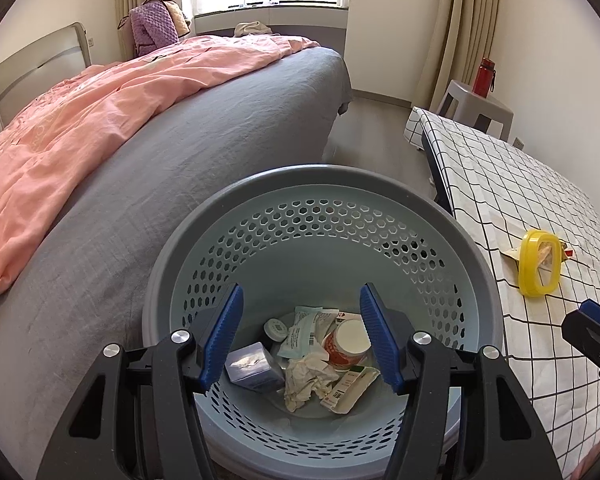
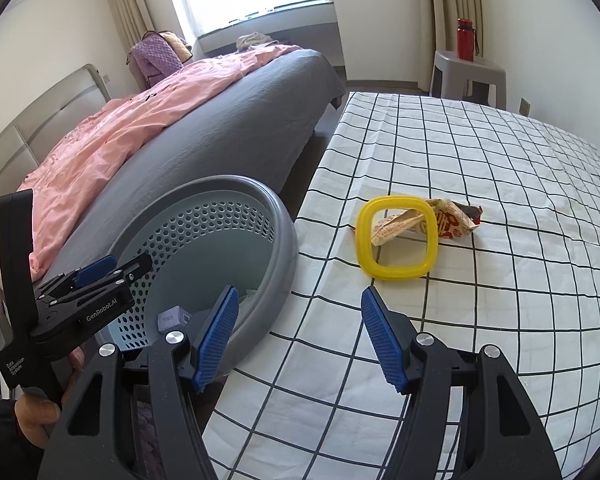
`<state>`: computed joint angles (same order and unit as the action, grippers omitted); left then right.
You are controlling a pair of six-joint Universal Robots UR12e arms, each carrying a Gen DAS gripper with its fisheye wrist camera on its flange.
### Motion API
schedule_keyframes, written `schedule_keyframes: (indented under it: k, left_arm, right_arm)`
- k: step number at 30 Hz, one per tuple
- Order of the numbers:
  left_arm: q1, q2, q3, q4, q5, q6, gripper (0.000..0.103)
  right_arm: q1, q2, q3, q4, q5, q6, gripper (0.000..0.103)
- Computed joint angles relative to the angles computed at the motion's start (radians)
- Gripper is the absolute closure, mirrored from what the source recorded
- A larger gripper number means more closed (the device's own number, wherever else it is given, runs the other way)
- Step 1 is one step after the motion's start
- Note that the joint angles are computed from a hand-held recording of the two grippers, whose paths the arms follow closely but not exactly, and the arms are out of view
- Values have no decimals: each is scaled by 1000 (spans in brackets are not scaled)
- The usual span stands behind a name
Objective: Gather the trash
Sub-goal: 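Move both grippers from the wastebasket back over the bed toward the yellow lid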
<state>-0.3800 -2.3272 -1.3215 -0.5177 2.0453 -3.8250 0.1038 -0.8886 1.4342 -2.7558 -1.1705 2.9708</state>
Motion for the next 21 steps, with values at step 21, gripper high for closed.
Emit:
schedule_keyframes:
  k: [21]
  left_arm:
    - [-36,-45,90,2,4,53,45]
  right_arm:
    - [-66,-14,20,-10,2,17,38]
